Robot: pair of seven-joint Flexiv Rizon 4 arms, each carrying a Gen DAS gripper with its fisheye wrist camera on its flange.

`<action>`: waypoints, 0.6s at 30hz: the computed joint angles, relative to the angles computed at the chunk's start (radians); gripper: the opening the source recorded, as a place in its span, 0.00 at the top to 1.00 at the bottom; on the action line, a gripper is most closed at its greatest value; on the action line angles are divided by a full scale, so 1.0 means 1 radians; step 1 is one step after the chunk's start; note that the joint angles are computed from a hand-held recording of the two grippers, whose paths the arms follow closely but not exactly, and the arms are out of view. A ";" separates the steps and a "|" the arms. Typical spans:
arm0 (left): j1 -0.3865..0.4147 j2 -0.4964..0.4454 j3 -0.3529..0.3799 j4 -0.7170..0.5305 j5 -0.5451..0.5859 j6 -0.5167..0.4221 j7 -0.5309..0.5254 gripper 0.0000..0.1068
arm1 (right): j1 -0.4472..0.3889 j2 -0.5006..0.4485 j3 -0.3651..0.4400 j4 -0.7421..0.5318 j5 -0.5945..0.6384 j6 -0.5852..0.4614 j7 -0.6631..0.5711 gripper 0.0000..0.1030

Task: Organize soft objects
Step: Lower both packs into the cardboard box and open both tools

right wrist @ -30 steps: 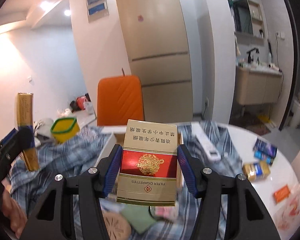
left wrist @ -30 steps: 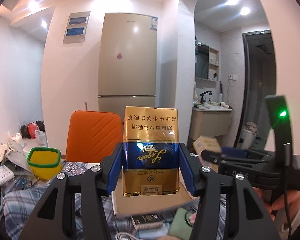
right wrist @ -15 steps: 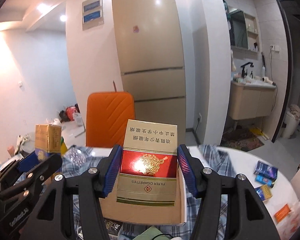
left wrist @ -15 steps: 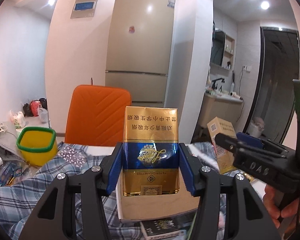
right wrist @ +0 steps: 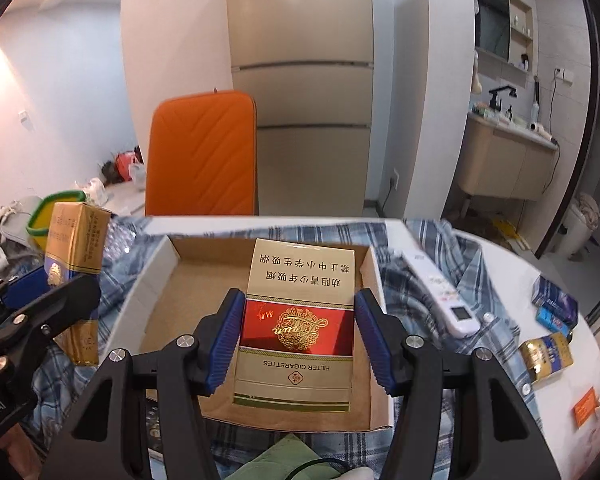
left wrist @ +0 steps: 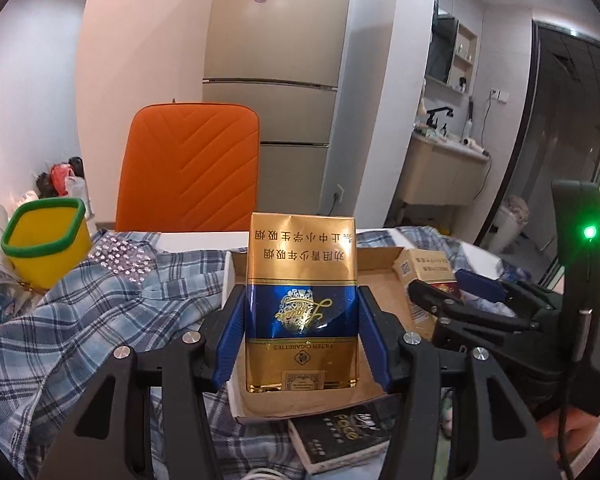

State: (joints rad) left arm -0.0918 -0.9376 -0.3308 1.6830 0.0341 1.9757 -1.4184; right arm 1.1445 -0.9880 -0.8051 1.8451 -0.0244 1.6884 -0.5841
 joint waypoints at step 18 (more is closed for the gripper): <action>0.002 -0.027 0.017 -0.005 -0.003 0.063 -0.042 0.13 | -0.017 -0.043 0.000 -0.014 0.003 0.012 0.026 0.24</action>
State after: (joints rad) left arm -0.0895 -0.9643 -0.3141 1.6776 0.0312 2.0387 -1.4607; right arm 1.1279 -1.0315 -0.8047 1.8308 -0.0213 1.7006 -0.5581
